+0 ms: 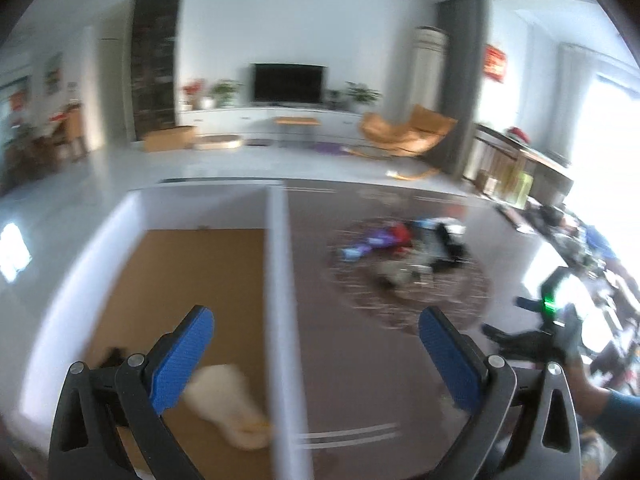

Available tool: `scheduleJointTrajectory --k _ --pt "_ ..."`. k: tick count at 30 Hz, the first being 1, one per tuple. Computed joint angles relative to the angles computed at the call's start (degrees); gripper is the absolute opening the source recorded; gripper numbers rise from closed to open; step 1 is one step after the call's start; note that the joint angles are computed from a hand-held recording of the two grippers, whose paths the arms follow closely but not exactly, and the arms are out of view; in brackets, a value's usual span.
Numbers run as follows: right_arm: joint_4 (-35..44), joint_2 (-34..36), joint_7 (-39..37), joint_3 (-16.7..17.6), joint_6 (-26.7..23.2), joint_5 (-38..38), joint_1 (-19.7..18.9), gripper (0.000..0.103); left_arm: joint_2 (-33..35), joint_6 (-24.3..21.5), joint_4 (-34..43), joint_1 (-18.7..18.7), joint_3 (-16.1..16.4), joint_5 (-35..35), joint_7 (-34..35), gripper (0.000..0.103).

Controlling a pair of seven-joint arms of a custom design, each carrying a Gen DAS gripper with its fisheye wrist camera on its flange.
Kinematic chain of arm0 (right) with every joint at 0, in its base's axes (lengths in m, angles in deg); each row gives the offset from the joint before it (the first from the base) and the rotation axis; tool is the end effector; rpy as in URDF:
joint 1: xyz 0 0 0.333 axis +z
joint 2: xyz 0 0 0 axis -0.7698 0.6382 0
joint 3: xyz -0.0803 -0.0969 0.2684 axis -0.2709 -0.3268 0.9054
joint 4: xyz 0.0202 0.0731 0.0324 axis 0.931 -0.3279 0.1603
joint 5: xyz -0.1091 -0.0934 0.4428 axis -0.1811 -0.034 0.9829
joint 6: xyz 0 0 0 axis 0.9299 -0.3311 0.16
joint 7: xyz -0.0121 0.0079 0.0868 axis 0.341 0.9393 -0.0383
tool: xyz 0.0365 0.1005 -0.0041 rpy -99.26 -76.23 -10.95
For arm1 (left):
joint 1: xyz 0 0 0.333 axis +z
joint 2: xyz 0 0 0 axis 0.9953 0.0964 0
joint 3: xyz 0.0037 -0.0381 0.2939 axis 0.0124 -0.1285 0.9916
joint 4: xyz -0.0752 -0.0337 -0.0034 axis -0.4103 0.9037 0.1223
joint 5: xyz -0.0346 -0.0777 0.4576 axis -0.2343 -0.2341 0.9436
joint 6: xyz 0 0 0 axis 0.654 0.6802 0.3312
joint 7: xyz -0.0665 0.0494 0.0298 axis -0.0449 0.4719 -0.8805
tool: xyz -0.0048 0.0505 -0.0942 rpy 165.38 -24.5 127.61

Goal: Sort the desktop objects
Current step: 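Return both tools from the bin to the table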

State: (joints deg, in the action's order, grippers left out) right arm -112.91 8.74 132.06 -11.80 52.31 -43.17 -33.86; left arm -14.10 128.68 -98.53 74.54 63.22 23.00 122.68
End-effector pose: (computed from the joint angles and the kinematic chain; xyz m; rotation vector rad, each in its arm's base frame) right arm 0.5098 0.2496 0.4550 -1.6832 2.0690 -0.9282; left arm 0.6173 -0.1863 0.5519 -1.1747 2.2924 -1.1973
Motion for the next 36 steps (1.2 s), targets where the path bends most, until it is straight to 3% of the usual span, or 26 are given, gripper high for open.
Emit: scheduleJointTrajectory --k 8,11,14,23,26,28,36 --pt "-3.84 -1.78 0.38 -2.70 1.84 5.36 -2.25 0.103 2.85 -7.84 2.11 -3.95 -3.58 2.09 -1.57 0.103" --pt "-4.71 -2.12 -0.39 -3.52 3.79 7.87 -2.71 0.103 5.69 -6.64 2.47 -4.83 -5.05 8.70 -5.19 0.103" --pt "-5.55 -2.65 -0.22 -3.26 4.84 8.96 -3.51 0.103 11.99 -4.34 5.45 -5.74 -5.79 19.75 -13.64 0.103" --pt "-5.65 -2.83 -0.35 -2.56 4.81 9.28 -4.12 0.103 27.11 -0.52 16.92 -9.11 -3.25 38.83 -32.15 0.103" --pt "-5.66 -2.83 -0.35 -2.51 4.82 9.30 -4.17 0.103 29.22 -0.45 18.77 -8.85 -3.31 39.93 -34.29 0.103" --pt "-5.66 -2.84 -0.35 -2.49 4.81 9.31 -4.18 0.103 28.99 2.67 17.39 -8.73 -3.31 40.79 -34.84 0.103" --pt "-5.66 -2.82 -0.31 -2.46 4.82 9.29 -4.22 0.103 28.62 3.59 16.47 -8.08 -3.99 40.86 -34.77 0.103"
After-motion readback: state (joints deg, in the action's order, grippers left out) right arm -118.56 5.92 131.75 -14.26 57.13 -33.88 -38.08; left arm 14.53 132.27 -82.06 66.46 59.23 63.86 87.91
